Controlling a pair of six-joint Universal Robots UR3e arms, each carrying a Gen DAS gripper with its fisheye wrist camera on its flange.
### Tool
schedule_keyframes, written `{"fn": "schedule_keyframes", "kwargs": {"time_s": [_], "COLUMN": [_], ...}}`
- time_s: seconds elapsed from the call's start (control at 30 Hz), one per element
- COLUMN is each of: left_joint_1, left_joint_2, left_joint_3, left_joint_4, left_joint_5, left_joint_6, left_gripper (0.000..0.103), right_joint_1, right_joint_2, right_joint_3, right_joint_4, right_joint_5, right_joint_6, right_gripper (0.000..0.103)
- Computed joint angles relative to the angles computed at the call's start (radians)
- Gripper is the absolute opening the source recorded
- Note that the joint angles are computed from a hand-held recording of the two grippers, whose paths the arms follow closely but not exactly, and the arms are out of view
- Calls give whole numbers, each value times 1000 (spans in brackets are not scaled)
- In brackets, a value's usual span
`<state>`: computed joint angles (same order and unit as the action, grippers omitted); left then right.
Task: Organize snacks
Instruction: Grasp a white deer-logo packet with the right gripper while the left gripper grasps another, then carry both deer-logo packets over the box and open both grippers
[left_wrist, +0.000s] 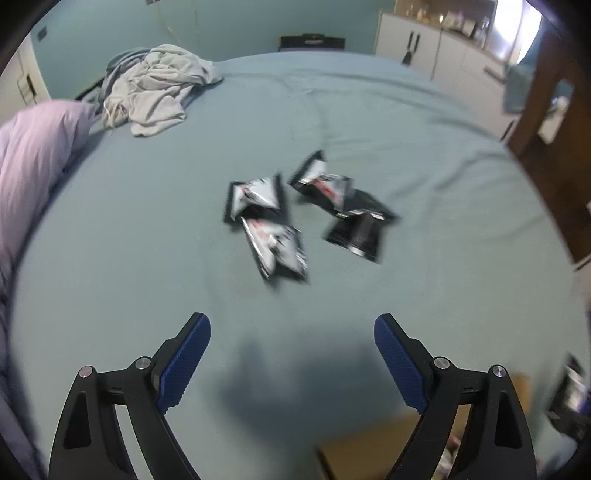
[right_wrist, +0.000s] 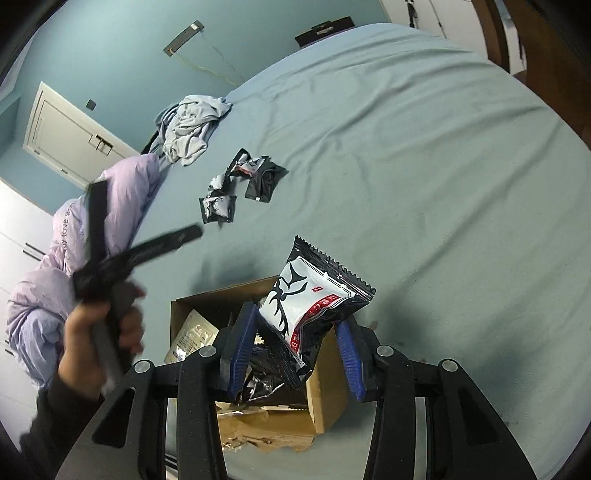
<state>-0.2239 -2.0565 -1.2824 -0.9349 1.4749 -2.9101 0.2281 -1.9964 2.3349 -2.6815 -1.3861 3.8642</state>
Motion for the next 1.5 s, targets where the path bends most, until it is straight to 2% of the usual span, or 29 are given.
{"fn": "schedule_keyframes", "kwargs": {"time_s": [0.07, 0.13, 0.2, 0.27, 0.33, 0.37, 0.43, 0.53, 0.6, 0.83, 0.97, 1.2, 1.43, 1.5], "left_joint_1": [-21, -14, -13, -21, -25, -22, -15, -9, -7, 73, 138, 279, 260, 223], "left_joint_2": [-138, -226, -283, -331, -381, -392, -350, -303, -248, 48, 206, 502, 783, 829], "left_joint_3": [180, 304, 376, 430, 487, 491, 411, 352, 267, -50, -166, -332, -546, -619], "left_joint_4": [-88, -172, -194, -198, -227, -233, -156, -151, -115, -63, -103, -262, -364, -350], "left_joint_5": [65, 48, 37, 47, 52, 47, 19, -9, -14, -108, -173, -340, -413, -418], "left_joint_6": [-37, -61, -71, -67, -73, -76, -78, -41, -12, 39, 70, 180, 299, 314], "left_gripper": [92, 92, 92, 91, 75, 60, 35, 34, 34, 31, 30, 29, 30, 31], "right_joint_1": [-26, -72, -140, -148, -147, -148, -150, -141, -101, -24, 22, 88, 81, 80], "right_joint_2": [-15, -46, -72, -47, -6, -3, -15, -9, 12, -23, -41, -19, -51, -47], "right_joint_3": [3, 33, 82, 91, 90, 91, 94, 98, 76, 65, 68, 22, 38, 32], "right_joint_4": [16, 15, -9, -42, -73, -72, -61, -69, -69, -63, -61, -33, -4, 1], "right_joint_5": [29, 95, 192, 195, 190, 190, 190, 182, 131, 47, 8, -48, -32, -28], "right_joint_6": [-22, -31, -37, -30, -38, -40, -38, -25, -9, 56, 91, 95, 78, 62], "right_gripper": [41, 41, 41, 41, 41, 41, 41, 42, 41, 41, 42, 41, 41, 41]}}
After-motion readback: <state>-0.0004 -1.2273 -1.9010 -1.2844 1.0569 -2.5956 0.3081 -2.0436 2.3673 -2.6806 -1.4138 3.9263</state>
